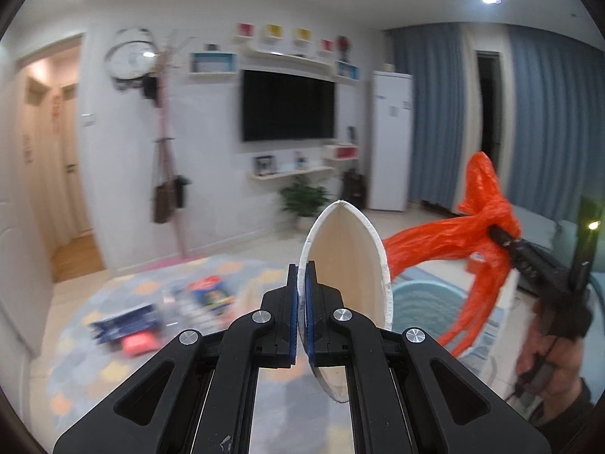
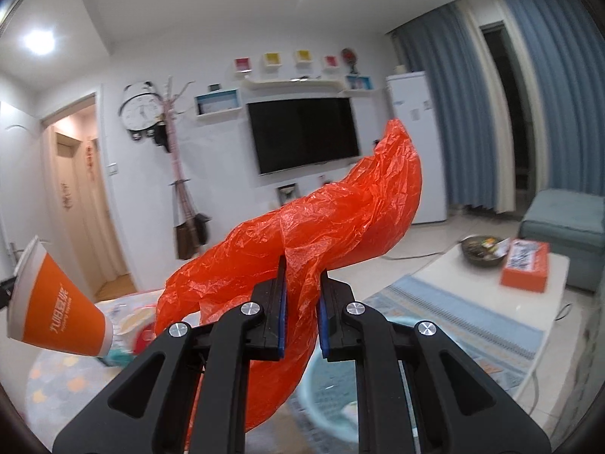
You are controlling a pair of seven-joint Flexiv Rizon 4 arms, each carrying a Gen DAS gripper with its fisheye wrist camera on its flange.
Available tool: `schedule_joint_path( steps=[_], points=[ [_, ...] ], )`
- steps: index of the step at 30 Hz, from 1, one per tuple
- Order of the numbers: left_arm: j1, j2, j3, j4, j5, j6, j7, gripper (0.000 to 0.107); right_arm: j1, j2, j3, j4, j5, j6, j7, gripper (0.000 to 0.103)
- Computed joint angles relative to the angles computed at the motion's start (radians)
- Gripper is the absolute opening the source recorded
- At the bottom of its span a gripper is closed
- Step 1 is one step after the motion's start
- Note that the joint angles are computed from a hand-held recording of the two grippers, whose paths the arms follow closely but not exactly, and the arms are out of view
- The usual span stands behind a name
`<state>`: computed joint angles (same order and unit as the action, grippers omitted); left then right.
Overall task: Collect trash
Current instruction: 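Carry the orange cup and orange bag over the basket and release the bag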
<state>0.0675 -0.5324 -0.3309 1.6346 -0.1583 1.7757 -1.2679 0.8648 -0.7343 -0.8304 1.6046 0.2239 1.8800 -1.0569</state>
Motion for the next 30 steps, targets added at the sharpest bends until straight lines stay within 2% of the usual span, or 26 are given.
schedule_joint_path(
  steps=[3, 5, 7, 10, 12, 14, 18, 24, 27, 28, 29, 30],
  points=[
    [0.021, -0.056, -0.089, -0.073, 0.015, -0.058, 0.048, 0.002, 0.016, -0.043, -0.072, 0.008, 0.031, -0.013, 0.021, 0.010],
    [0.008, -0.098, -0.117, -0.133, -0.004, -0.117, 0.083, 0.002, 0.043, -0.099, -0.158, 0.015, 0.052, -0.030, 0.048, 0.010],
    [-0.020, -0.148, -0.126, -0.211, -0.039, -0.202, 0.121, 0.002, 0.054, -0.136, -0.207, 0.024, 0.051, -0.041, 0.075, 0.010],
    [-0.090, -0.210, -0.075, -0.325, -0.063, -0.306, 0.136, 0.002, 0.065, -0.217, -0.296, 0.033, 0.037, -0.072, 0.115, 0.010],
    [-0.160, -0.262, 0.001, -0.426, -0.089, -0.384, 0.149, 0.002, 0.055, -0.247, -0.318, 0.034, 0.009, -0.084, 0.132, 0.010],
    [-0.204, -0.311, 0.051, -0.510, -0.106, -0.451, 0.151, 0.002, 0.039, -0.269, -0.323, 0.029, -0.021, -0.097, 0.144, 0.010],
    [-0.277, -0.412, 0.144, -0.688, -0.127, -0.584, 0.131, 0.002, -0.013, -0.287, -0.285, 0.002, -0.083, -0.117, 0.154, 0.010],
    [-0.325, -0.556, 0.206, -0.940, -0.121, -0.745, 0.090, 0.002, -0.047, -0.353, -0.291, -0.049, -0.153, -0.166, 0.192, 0.010],
    [-0.333, -0.604, 0.202, -1.021, -0.120, -0.804, 0.092, 0.004, -0.060, -0.379, -0.303, -0.077, -0.198, -0.194, 0.208, 0.010],
    [-0.330, -0.612, 0.195, -1.033, -0.125, -0.823, 0.100, 0.006, -0.069, -0.377, -0.291, -0.082, -0.219, -0.198, 0.204, 0.011],
    [-0.333, -0.625, 0.201, -1.061, -0.124, -0.858, 0.095, 0.020, -0.081, -0.366, -0.271, -0.089, -0.244, -0.208, 0.193, 0.012],
    [-0.338, -0.635, 0.219, -1.084, -0.116, -0.885, 0.076, 0.041, -0.094, -0.358, -0.249, -0.099, -0.275, -0.226, 0.179, 0.014]
  ],
)
